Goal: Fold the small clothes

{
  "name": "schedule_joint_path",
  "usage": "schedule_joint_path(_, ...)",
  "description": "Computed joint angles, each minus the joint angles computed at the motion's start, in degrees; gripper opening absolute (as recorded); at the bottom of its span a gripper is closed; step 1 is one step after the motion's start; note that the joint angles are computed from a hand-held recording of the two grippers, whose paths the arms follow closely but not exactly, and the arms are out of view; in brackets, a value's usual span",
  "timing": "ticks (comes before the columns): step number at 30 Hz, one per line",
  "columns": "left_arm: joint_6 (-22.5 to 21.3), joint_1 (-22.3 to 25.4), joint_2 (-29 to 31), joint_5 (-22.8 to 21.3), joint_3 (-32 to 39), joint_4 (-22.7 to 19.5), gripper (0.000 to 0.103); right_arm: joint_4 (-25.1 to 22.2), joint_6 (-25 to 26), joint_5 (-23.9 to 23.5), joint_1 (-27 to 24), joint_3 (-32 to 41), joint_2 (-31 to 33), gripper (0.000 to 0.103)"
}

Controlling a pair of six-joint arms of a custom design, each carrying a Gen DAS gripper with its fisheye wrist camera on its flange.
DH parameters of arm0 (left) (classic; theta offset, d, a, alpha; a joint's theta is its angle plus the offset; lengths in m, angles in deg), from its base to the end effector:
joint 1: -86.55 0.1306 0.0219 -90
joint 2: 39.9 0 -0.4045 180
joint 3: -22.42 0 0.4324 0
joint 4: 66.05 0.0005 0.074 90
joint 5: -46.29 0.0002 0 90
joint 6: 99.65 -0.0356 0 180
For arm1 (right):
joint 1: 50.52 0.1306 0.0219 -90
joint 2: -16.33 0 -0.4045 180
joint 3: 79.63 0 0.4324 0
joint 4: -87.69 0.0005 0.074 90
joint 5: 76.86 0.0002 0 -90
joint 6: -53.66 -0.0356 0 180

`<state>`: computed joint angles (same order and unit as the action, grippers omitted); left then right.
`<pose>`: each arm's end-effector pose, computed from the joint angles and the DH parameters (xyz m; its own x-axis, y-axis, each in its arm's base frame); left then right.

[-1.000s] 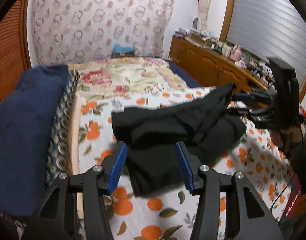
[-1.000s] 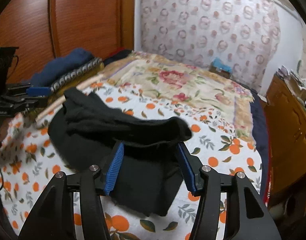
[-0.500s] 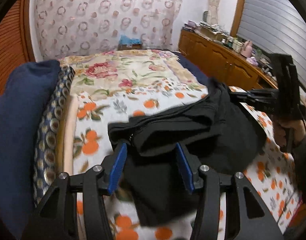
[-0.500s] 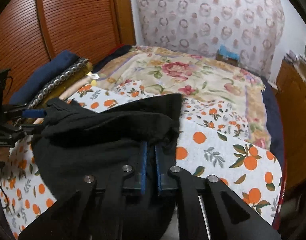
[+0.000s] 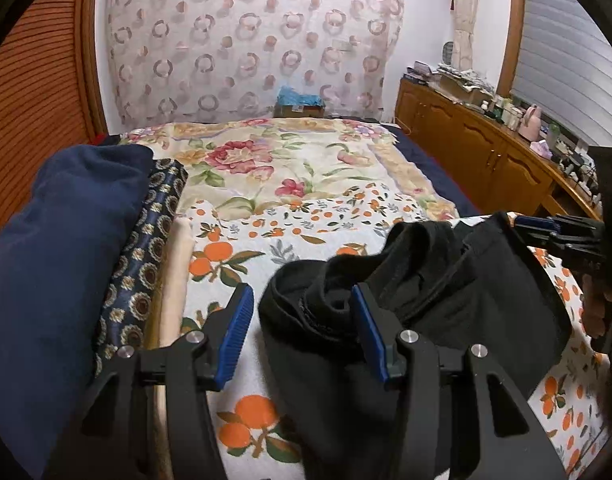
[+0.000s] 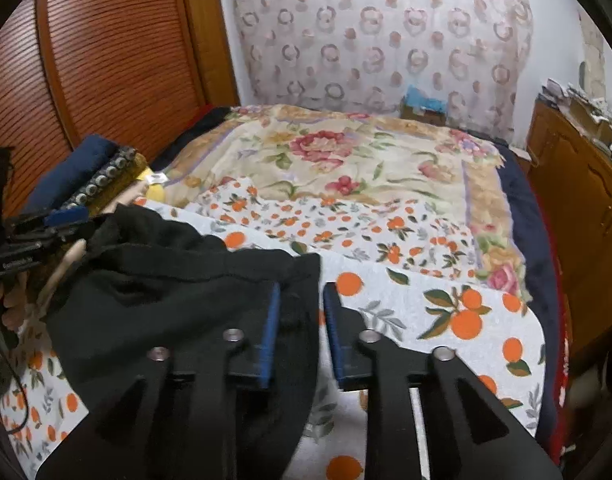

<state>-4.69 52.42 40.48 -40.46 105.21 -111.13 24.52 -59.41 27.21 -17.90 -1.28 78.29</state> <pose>0.3849 -0.2640 0.4732 -0.6104 0.3094 -0.7292 0.5439 0.8329 -0.1019 0.2751 0.1652 0.5304 -0.7146 -0.0061 -0.6995 -0.1116 0.9882 0.1054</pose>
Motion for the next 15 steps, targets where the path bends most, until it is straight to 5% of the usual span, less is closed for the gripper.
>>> schedule_joint_path(4, 0.69, 0.31, -1.5, 2.04, -0.8, 0.19, 0.05, 0.54, 0.94, -1.56, 0.22, 0.43, 1.07, 0.038)
schedule_joint_path(12, -0.02, 0.46, -3.36, 4.17, -1.85, -0.78, 0.05, 1.52, 0.56, -5.82, -1.41, 0.39, 2.53, 0.038)
schedule_joint_path(15, -0.49, 0.26, -2.39, 3.95, -1.34, -1.95, 0.05, 2.08, 0.74, -7.98, -2.25, 0.37, 2.52, 0.024)
